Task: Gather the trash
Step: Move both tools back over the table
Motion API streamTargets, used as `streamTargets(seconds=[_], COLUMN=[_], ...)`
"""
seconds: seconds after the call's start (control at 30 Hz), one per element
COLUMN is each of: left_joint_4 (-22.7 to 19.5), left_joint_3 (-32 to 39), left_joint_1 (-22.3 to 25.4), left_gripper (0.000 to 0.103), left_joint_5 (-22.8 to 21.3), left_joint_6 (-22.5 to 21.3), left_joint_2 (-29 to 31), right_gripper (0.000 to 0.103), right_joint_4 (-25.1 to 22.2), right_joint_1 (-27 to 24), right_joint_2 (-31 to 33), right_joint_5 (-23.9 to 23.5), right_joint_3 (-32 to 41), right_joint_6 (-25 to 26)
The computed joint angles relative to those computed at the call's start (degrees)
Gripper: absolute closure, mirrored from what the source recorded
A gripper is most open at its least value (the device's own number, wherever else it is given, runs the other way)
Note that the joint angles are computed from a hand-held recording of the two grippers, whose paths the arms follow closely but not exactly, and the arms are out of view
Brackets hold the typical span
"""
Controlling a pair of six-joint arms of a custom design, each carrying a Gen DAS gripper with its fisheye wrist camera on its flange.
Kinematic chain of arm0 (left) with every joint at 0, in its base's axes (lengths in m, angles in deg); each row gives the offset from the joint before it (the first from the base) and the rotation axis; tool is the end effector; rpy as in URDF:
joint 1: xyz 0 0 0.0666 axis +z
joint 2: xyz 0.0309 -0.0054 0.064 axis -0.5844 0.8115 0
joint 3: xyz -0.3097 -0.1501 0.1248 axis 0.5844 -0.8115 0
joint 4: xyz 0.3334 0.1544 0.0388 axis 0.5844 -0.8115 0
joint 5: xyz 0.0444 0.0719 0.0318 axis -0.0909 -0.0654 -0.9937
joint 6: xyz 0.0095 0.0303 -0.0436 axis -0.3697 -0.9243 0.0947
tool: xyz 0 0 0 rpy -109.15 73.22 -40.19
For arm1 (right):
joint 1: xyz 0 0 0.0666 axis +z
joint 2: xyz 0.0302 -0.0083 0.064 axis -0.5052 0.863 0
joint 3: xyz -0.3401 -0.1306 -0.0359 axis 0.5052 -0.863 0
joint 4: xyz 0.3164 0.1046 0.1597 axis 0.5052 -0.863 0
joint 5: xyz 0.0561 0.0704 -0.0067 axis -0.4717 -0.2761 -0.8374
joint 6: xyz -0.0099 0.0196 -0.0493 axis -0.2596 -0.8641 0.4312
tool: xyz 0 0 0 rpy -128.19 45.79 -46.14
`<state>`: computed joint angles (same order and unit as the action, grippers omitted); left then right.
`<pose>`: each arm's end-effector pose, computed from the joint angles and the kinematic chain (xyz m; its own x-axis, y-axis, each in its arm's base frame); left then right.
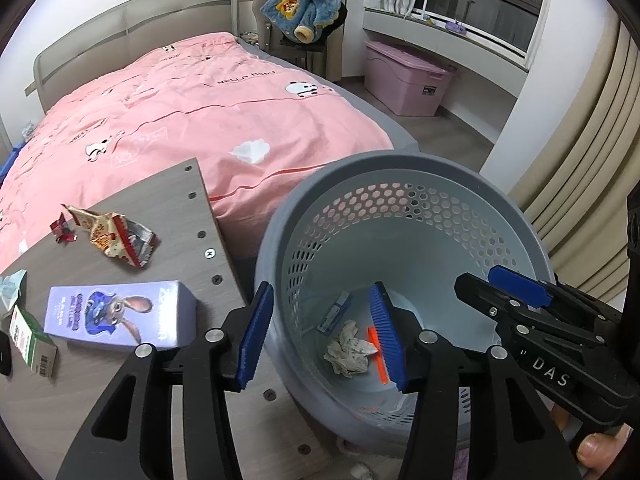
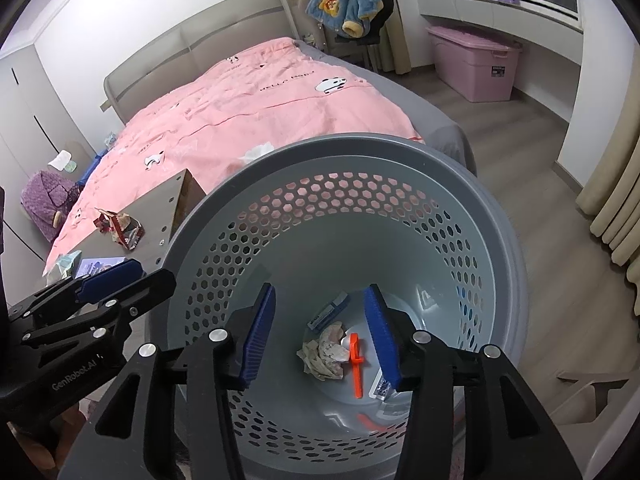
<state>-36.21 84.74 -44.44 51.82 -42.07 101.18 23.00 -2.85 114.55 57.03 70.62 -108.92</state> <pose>0.6133 -0.1061 0.2817 -0.6616 0.4693 -0.5848 0.6156 0.7853 -0.0662 0.4909 0.2418 0.2741 -0.6675 0.4646 -0.5820 0.3755 0.8849 0.2757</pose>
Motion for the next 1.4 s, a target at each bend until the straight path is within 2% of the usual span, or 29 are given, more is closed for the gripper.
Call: streamTargets(seconds=[0.23, 0.5, 0.77, 1.1, 1.4], left_joint_4=[0.55, 2.03, 2.15, 1.19, 1.11], left_joint_3=[-0.63, -0.56, 2.49, 8.09, 10.74], left_joint_1=[2.22, 6.12, 10.65, 15.74, 19.01], left_gripper=[0.053, 0.049, 0.049, 0.048, 0.045], left_joint_5=[0.7, 0.01, -1.01, -3.26, -5.02], left_joint_6=[1.04, 2.43, 5.22, 8.07, 10.23], left_joint_2=[-1.59, -2.36, -0.36, 3.8, 5.89], right_gripper=[0.05, 0.043, 0.042, 0.034, 0.025], right_joint_4=[0.0, -0.69, -3.2, -7.16, -16.07], right_joint_1=[1.39, 3.04, 4.3, 4.7, 5.45], right_joint_2=[-0.04, 3.7, 10.22, 17.89, 28.76], right_joint_5=[0.57, -0.86, -3.94, -8.27, -11.99], right_joint_3=[1.16, 7.69, 18.46, 31.52, 49.63], right_joint_6=[0.69, 4.34, 10.7, 16.77, 24.5])
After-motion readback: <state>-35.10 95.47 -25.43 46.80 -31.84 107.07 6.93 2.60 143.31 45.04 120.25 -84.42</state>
